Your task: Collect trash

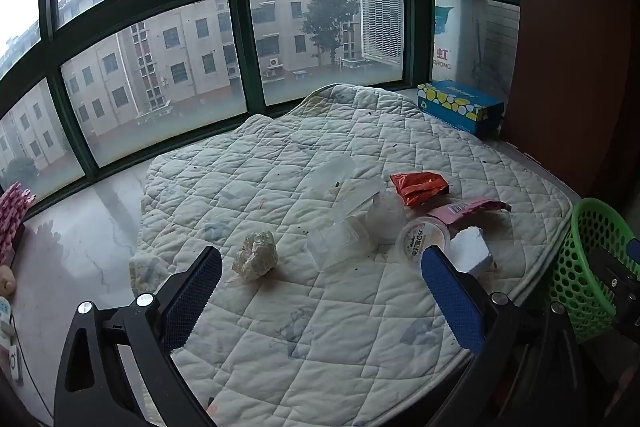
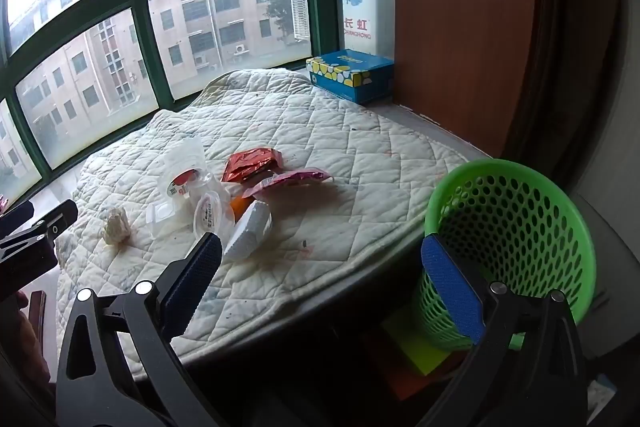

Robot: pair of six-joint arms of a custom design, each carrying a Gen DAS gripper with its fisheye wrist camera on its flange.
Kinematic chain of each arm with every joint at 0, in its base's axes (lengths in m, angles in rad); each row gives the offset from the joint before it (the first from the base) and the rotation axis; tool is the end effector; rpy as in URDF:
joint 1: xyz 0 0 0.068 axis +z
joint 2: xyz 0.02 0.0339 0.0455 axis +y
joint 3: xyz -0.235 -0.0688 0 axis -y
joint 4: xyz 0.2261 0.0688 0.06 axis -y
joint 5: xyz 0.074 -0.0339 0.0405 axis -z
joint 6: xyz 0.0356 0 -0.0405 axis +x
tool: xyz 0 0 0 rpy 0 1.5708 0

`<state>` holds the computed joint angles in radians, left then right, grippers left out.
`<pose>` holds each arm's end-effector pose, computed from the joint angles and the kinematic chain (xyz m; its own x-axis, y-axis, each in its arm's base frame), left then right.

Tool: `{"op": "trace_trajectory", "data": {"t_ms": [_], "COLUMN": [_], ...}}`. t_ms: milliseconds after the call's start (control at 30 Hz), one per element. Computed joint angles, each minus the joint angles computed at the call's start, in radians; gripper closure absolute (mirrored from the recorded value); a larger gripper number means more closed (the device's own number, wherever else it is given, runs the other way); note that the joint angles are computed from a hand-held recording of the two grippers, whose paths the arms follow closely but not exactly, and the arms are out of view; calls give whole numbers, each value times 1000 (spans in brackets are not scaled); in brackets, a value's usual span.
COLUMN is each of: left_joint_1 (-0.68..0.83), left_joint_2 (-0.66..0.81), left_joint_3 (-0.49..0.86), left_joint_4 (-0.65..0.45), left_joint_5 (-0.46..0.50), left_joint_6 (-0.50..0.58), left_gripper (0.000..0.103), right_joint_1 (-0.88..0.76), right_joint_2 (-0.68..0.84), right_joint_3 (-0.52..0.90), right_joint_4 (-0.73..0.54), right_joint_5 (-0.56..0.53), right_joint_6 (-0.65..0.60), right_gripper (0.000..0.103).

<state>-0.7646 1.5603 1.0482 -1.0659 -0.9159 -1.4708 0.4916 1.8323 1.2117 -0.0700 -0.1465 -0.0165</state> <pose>0.1952 -0.1481 0.1943 -0.4957 -0.3643 -0.7884 -0.6755 0.7323 0.0863 0.3359 0.1857 0.1883 -0.5521 -0.3142 -0.7723 -0.5754 0.8139 0.0803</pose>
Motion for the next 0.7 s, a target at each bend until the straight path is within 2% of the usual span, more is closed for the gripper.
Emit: {"op": "trace_trajectory", "data": {"t_ms": [367,700], "left_joint_1": [-18,-6], "left_joint_2": [11,-7], "left_joint_3": [30,18], "left_joint_4": [-27,11], "left_joint_5": [-8,-11], "left_joint_6": [-24,6], "left_gripper": [6,6], "right_joint_1": [-9,-4], "right_joint_2": [-6,-5], "right_joint_3": [2,-2], "right_joint_4": [-9,2], "right_joint_5": [-16,-12], "right_joint_6": [-2,5], "right_gripper": [5,5]}}
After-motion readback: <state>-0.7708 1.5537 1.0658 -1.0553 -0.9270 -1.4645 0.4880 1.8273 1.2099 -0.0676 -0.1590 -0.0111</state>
